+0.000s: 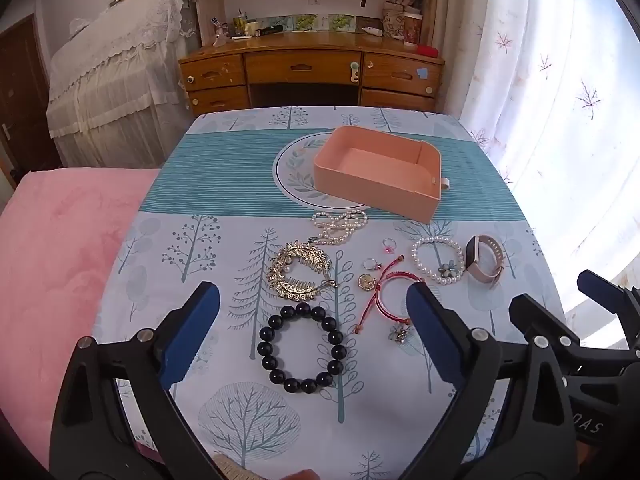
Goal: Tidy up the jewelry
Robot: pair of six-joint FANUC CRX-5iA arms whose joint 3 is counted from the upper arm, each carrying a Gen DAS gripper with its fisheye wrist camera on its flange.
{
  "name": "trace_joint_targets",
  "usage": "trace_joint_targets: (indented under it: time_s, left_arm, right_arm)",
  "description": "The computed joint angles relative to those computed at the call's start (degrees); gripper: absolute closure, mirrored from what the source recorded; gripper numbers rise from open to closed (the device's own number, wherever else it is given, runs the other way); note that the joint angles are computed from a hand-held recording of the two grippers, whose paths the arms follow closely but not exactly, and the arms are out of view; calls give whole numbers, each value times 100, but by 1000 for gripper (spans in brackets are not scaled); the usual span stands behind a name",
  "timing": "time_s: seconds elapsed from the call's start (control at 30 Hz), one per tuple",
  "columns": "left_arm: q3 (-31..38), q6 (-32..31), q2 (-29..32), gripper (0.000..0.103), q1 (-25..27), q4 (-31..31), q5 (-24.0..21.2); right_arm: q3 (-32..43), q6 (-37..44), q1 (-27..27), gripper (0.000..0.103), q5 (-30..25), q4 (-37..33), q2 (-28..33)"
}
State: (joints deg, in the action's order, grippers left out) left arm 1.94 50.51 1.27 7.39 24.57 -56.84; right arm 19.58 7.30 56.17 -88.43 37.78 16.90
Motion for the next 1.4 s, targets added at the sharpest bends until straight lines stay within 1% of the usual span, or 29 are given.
trace_joint_targets:
  time_s: [0.17,0.37,0.8,0.83,1.03,1.07,1.2,1.4]
  left_arm:
    - [-5,-11,-1,9,4,13,-1]
    - [-3,-4,1,10,1,8,6]
    - [-34,-28,-20,10,0,30,59]
    - [-53,-71,-101,10,61,54,-18]
    - [-64,-87,-124,10,77,72,-22]
    - [-73,-93,-129,10,80,80,-14]
    - [-77,-100,-133,10,86,88,-17]
    - [-107,-122,-152,10,98,114,0]
  right_arm:
    - [-55,-55,-17,2,93,-65,-55]
    - [16,-45,22,2,23,-5,1]
    - [-93,-150,94,3,26,34,-38]
    - [-16,-137,111,2,-24,39,-14]
    - [131,-109,189,2,-208,63,-19]
    - [-27,-147,151,2,-101,68,-66]
    - [41,-192,262,2,-224,143,-59]
    - [10,-227,315,2,-253,196,-68]
